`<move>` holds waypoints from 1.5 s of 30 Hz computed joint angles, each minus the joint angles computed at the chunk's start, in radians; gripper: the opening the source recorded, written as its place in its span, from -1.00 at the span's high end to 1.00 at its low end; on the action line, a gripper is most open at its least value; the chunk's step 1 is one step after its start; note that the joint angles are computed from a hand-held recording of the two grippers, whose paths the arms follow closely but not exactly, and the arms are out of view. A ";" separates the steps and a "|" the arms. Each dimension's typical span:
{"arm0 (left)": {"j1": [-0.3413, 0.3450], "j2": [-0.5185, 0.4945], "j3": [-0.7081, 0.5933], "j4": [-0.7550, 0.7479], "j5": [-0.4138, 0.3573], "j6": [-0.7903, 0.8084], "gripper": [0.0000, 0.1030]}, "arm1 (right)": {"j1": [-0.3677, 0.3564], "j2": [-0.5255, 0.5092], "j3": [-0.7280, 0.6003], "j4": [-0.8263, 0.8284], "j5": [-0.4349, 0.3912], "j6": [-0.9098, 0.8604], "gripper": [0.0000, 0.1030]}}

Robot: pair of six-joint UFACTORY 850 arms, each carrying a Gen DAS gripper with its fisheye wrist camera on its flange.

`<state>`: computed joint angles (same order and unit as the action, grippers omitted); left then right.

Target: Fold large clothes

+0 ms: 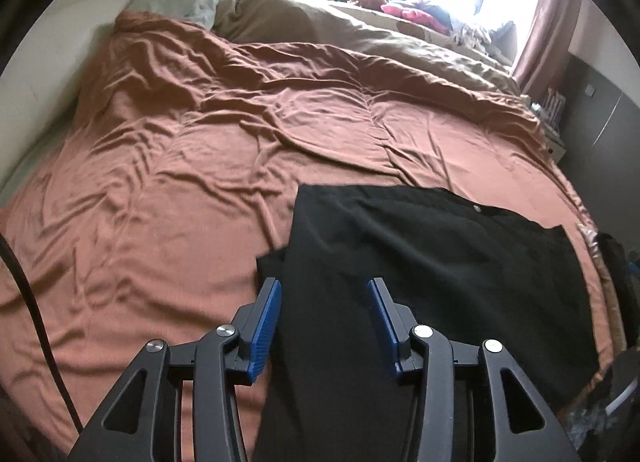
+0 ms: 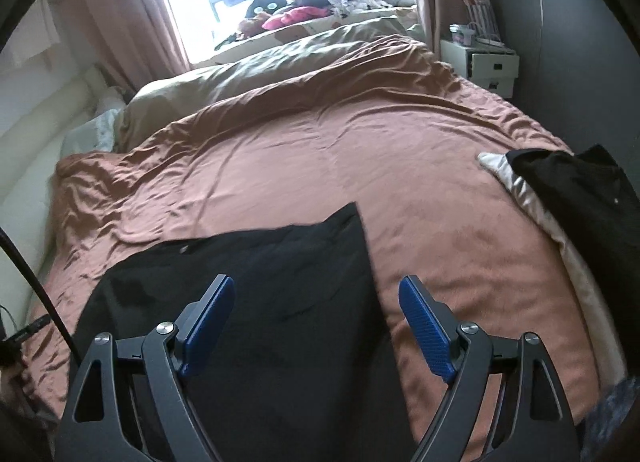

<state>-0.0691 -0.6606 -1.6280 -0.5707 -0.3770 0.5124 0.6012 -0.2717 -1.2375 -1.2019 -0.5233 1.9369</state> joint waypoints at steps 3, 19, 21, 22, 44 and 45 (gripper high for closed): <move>0.014 0.074 0.107 -0.126 0.010 0.093 0.09 | 0.050 0.034 0.029 -0.021 -0.013 0.023 -0.62; 0.081 0.342 0.542 -0.768 0.025 0.569 0.09 | 0.197 0.038 0.058 0.056 0.014 -0.038 -0.61; 0.092 0.358 0.578 -0.824 0.002 0.614 0.09 | 0.201 0.032 0.053 0.076 0.016 -0.055 -0.61; 0.098 0.366 0.599 -0.853 -0.007 0.637 0.09 | 0.205 0.027 0.047 0.090 0.015 -0.065 -0.62; 0.136 0.318 0.679 -1.025 -0.101 0.673 -0.06 | 0.180 -0.255 -0.187 0.350 0.031 -0.253 -0.53; 0.136 0.307 0.671 -1.022 -0.109 0.663 -0.06 | 0.177 -0.272 -0.203 0.357 0.025 -0.265 -0.51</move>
<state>0.0670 -0.3538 -0.9565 -1.5930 -0.4860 1.1751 0.7786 -0.5434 -1.4409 -0.8450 -0.4980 1.6723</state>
